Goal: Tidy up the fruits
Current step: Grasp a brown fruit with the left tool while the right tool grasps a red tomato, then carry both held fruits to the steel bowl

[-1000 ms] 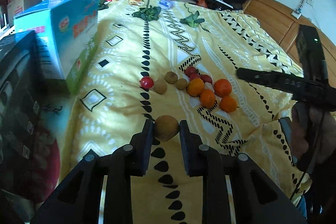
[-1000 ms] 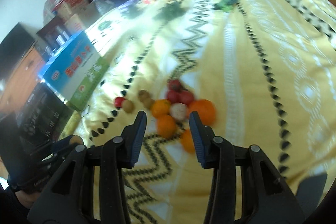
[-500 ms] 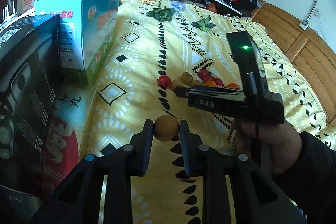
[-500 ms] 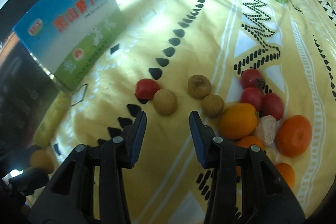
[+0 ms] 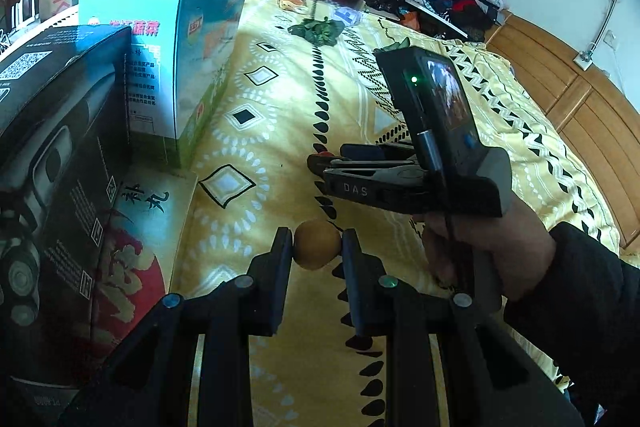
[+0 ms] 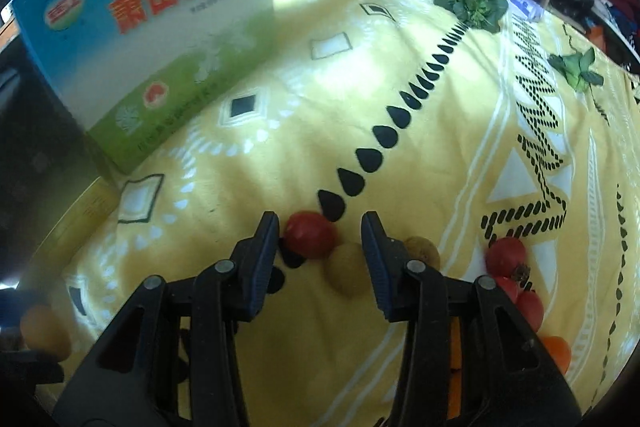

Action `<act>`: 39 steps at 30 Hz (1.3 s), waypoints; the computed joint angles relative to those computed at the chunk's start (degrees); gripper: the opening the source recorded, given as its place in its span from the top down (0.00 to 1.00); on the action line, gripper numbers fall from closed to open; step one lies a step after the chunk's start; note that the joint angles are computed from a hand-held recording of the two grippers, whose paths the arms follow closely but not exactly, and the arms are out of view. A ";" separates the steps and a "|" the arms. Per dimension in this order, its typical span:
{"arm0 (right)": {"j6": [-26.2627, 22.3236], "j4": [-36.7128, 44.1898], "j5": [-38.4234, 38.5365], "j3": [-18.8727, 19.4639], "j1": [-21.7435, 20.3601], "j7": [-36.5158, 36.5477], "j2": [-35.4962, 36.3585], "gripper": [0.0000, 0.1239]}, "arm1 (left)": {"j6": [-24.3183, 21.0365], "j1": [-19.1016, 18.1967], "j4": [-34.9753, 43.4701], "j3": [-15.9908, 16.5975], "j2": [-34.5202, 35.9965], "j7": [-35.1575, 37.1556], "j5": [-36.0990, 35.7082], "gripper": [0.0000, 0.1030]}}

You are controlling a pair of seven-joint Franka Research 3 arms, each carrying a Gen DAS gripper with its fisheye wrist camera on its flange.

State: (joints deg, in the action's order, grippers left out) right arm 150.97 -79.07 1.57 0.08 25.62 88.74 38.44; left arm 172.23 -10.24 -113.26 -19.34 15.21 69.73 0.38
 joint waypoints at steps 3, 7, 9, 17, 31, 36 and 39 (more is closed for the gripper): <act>-0.57 -0.57 0.74 0.22 -0.70 -0.21 -0.13 0.65 | -0.60 0.41 0.29 -0.57 0.28 0.39 -0.65 0.76; 0.01 -2.27 2.54 1.19 -1.65 -0.61 -1.29 0.65 | -0.55 0.22 0.46 -0.40 0.40 0.27 -0.81 0.75; 0.43 -2.46 1.78 0.27 -0.88 0.25 -1.30 0.67 | -0.75 -0.09 0.71 -0.07 0.48 -0.10 -0.53 0.76; 7.24 -9.13 2.56 0.93 -0.78 0.43 -6.81 0.80 | 0.84 -1.11 -0.97 1.67 -2.19 -2.61 1.66 0.75; 16.88 -18.75 -2.68 0.20 3.94 7.56 -20.69 0.80 | 4.85 -1.61 -8.75 9.54 -16.62 -24.47 24.54 0.76; 16.08 -13.48 -3.94 2.01 6.40 8.24 -19.11 0.80 | 5.08 6.89 -14.10 7.29 -25.39 -34.66 34.16 0.76; 14.58 -8.66 -3.45 3.80 7.75 6.98 -16.74 0.80 | 4.38 11.15 -17.84 7.09 -30.54 -36.60 34.81 0.76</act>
State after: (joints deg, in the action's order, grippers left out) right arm 165.54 -87.72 -1.88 3.88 33.38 95.72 21.69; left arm 176.61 0.91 -131.10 -12.25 -15.32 33.13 35.19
